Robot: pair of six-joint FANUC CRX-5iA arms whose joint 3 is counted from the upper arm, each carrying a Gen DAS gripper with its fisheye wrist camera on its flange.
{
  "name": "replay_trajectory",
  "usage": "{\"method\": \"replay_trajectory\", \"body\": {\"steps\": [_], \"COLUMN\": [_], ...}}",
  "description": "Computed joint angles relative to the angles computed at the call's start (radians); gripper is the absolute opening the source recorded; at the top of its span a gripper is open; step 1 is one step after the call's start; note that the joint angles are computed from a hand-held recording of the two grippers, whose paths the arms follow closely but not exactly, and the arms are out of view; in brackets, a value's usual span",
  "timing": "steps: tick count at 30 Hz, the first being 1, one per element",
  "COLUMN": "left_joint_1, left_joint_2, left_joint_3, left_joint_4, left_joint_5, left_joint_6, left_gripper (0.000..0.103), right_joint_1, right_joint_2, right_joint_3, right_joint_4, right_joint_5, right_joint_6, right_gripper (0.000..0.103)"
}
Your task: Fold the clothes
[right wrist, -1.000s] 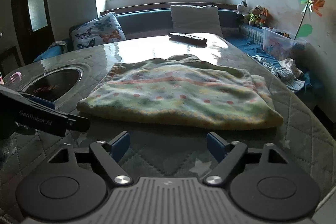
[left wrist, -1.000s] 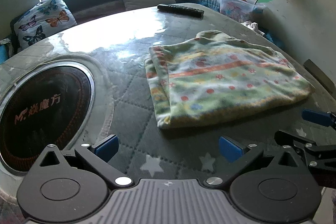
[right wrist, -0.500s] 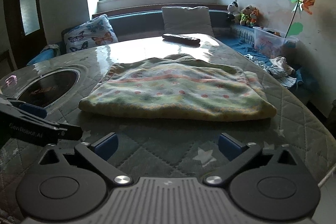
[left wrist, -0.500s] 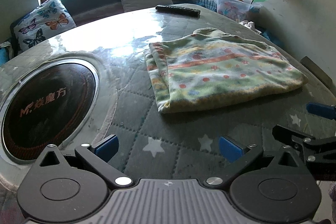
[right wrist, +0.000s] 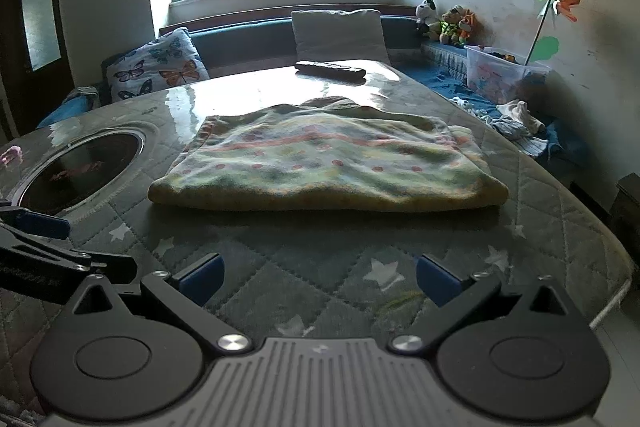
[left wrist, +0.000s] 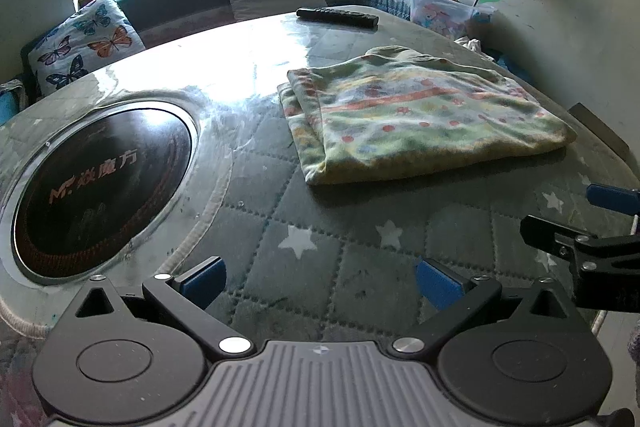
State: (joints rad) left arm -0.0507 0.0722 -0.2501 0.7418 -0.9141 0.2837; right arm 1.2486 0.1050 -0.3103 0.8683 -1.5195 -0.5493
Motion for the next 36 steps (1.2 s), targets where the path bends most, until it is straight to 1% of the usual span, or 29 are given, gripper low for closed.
{"method": "replay_trajectory", "body": {"steps": [21, 36], "left_joint_1": [0.037, 0.043], "left_joint_2": [-0.060, -0.085], "left_joint_3": [-0.074, -0.098], "left_joint_4": [0.023, 0.030], "left_joint_5": [-0.034, -0.041], "left_joint_6": [-0.064, -0.086], "left_gripper": [0.103, 0.103], "right_joint_1": [0.033, 0.052], "right_joint_2": [0.037, 0.039], "right_joint_3": [0.051, 0.051], "right_joint_4": [-0.025, -0.022], "right_joint_5": [-0.055, -0.071], "right_joint_6": [-0.012, -0.040], "right_gripper": [0.103, 0.103]}}
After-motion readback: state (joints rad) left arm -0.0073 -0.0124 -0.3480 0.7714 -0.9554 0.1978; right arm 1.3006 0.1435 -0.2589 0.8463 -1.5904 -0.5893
